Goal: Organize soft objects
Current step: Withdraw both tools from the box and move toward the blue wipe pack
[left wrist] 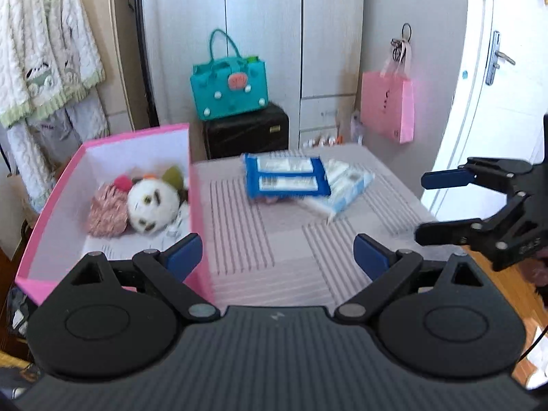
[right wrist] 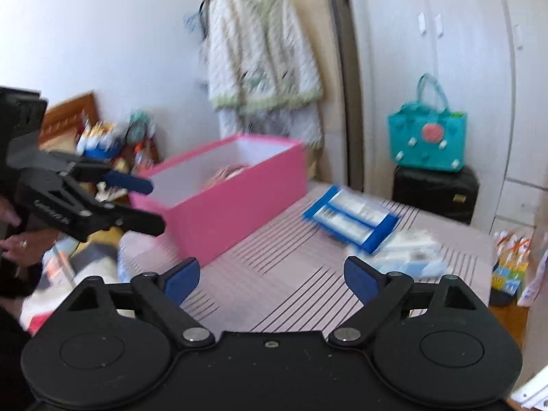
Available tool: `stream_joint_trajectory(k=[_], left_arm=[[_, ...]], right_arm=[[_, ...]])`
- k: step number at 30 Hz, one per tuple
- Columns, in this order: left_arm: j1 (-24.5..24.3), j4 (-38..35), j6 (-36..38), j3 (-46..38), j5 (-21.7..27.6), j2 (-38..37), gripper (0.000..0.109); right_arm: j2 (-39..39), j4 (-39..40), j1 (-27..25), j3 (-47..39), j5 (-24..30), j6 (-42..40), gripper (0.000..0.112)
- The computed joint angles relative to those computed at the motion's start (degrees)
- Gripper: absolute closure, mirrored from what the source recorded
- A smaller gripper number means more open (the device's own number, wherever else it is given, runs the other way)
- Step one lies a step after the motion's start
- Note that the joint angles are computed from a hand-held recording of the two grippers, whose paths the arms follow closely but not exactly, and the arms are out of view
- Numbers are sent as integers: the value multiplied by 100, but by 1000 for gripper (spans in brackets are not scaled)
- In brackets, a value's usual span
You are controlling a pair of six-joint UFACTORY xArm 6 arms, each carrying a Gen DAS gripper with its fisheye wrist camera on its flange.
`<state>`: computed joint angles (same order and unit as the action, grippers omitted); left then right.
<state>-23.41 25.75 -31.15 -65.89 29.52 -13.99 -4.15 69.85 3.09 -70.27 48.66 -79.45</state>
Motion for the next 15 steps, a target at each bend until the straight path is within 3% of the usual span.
stream_joint_trajectory(k=[2, 6, 15], left_arm=[[-3, 61, -113, -227, -134, 279, 11], [8, -204, -40, -781, -350, 941, 11], [162, 499, -731, -1959, -654, 2257, 11]], right_arm=[[229, 339, -7, -126, -218, -205, 19], [869, 237, -35, -746, -376, 194, 19], [2103, -399, -18, -2027, -730, 1234, 20]])
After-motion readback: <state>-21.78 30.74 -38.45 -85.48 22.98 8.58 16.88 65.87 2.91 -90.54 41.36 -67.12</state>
